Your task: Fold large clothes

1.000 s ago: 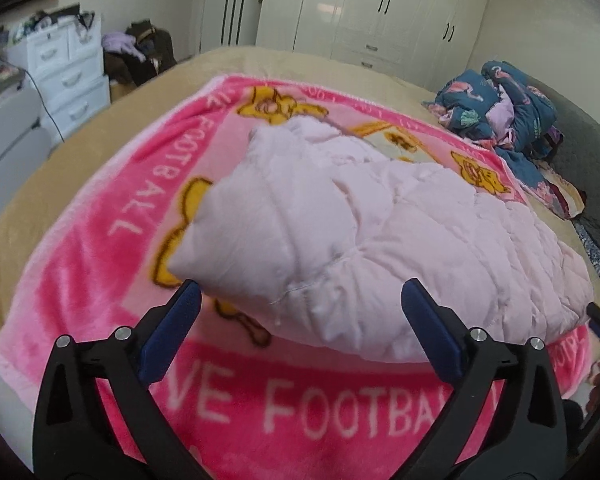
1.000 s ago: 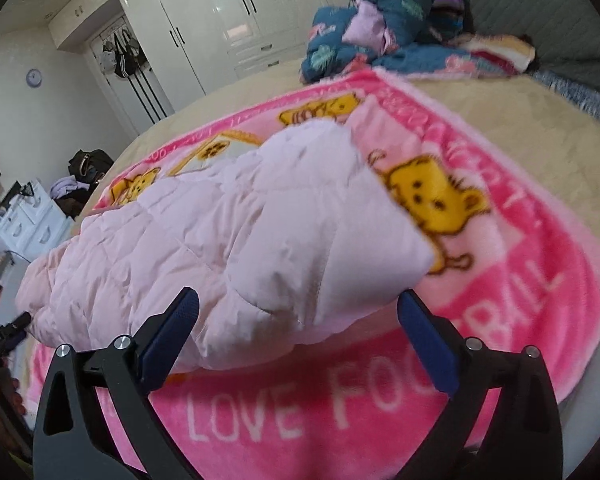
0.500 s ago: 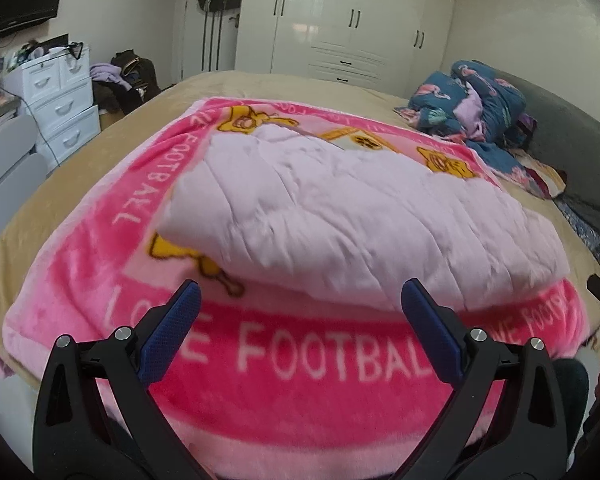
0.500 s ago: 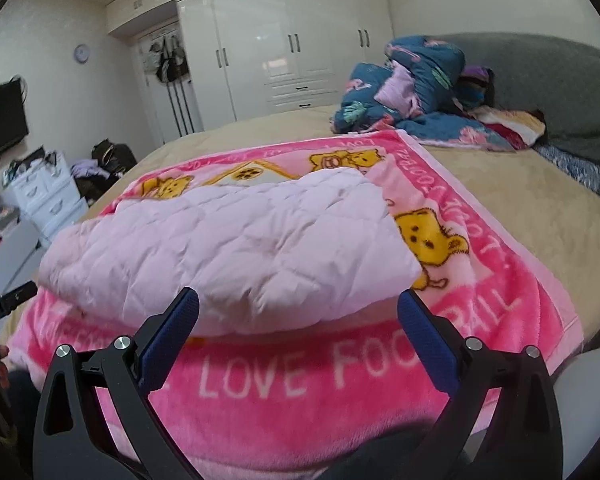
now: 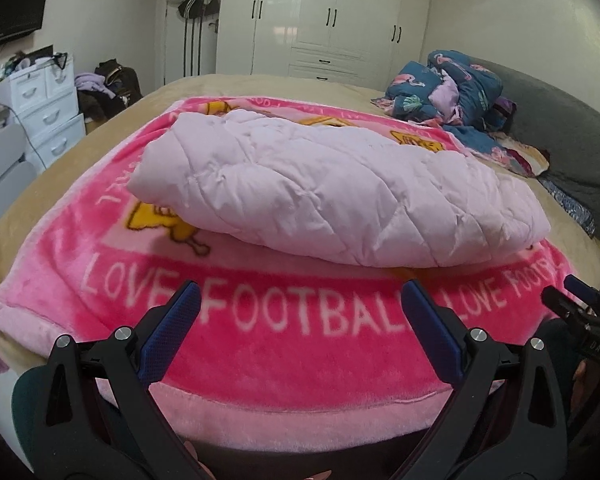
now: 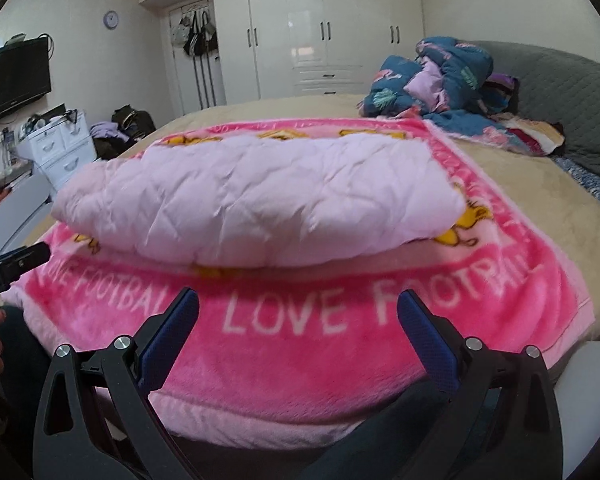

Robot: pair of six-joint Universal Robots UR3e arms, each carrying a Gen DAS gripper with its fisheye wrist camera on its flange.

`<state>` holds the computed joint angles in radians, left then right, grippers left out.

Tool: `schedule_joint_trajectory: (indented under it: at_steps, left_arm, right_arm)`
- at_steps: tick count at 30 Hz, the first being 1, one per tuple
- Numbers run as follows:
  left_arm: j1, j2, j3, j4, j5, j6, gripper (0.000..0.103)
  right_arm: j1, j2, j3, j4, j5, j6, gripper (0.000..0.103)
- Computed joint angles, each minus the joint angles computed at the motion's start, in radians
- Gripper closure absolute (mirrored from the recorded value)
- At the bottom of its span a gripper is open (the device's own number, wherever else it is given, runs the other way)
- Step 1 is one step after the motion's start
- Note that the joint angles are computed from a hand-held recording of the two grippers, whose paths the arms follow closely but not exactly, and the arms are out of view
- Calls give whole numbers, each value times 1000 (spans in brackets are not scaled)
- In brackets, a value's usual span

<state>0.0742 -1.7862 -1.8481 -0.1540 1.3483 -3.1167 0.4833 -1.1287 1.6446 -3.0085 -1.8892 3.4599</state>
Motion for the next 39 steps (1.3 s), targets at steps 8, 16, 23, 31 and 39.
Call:
schedule_joint_trajectory:
  at_steps: [8, 16, 23, 31, 39]
  left_arm:
    - [-8, 13, -17, 3, 2, -3, 9]
    - [-6, 34, -26, 12, 14, -8, 9]
    - [-11, 39, -25, 4, 31, -7, 9]
    - [-20, 36, -17, -4, 62, -10, 9]
    - [-20, 36, -14, -6, 55, -11, 9]
  right_arm:
    - [11, 0, 5, -11, 2, -2, 4]
    - [9, -8, 7, -9, 3, 4, 4]
    - [19, -15, 10, -20, -6, 0, 4]
    - [23, -17, 6, -19, -5, -3, 4]
    - [23, -16, 1, -16, -6, -7, 4]
